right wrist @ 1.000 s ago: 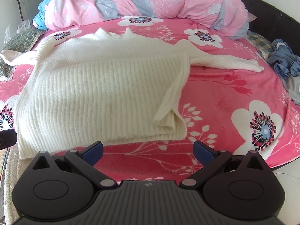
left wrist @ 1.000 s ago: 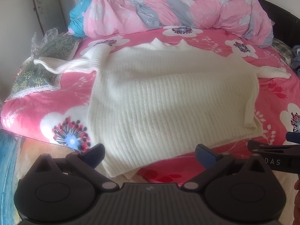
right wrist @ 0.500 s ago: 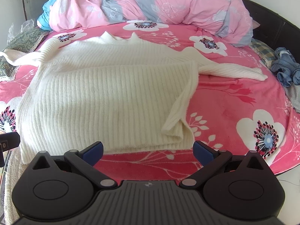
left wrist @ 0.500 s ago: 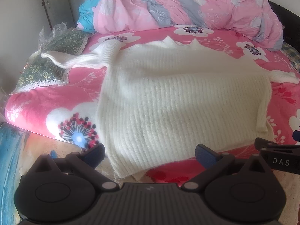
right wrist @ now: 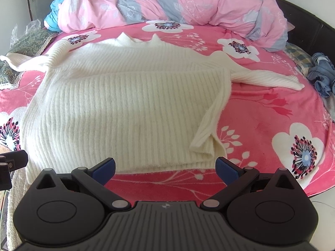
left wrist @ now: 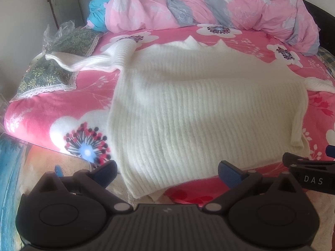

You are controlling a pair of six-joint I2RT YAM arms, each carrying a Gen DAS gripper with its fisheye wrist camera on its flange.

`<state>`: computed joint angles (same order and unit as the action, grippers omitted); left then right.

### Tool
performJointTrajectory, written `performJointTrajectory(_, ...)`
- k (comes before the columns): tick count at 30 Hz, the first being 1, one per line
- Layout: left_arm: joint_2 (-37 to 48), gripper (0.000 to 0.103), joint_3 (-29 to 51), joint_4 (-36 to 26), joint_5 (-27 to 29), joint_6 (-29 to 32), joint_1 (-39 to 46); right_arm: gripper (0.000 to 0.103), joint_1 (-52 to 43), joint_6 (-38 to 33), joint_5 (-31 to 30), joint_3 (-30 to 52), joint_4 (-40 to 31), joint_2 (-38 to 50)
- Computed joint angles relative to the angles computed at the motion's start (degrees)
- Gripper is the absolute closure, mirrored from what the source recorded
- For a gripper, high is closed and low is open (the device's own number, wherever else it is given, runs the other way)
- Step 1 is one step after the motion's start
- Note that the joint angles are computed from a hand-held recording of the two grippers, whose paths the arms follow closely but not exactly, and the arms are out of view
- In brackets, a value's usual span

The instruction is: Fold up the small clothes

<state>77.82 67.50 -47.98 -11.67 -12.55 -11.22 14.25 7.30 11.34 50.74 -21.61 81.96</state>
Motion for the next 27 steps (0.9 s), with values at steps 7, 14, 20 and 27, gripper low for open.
performJointTrajectory(7, -0.32, 0.000, -0.02, 0.15, 0.40, -0.09, 0.40, 0.000, -0.13, 0.07, -0.02, 0.23, -0.10, 0.35)
performJointTrajectory(14, -0.80, 0.000, 0.36, -0.26, 0.95, -0.19, -0.31, 0.000, -0.09, 0.28, 0.46, -0.69, 0.29, -0.80)
performJointTrajectory(20, -0.77, 0.000, 0.49, -0.13, 0.74, -0.32, -0.96, 0.000, -0.96, 0.24, 0.26, -1.09, -0.05, -1.62)
performJointTrajectory(27, -0.79, 0.000, 0.47, -0.11, 0.82, -0.22, -0.88, 0.000, -1.41, 0.24, 0.04, -0.92, -0.11, -1.69)
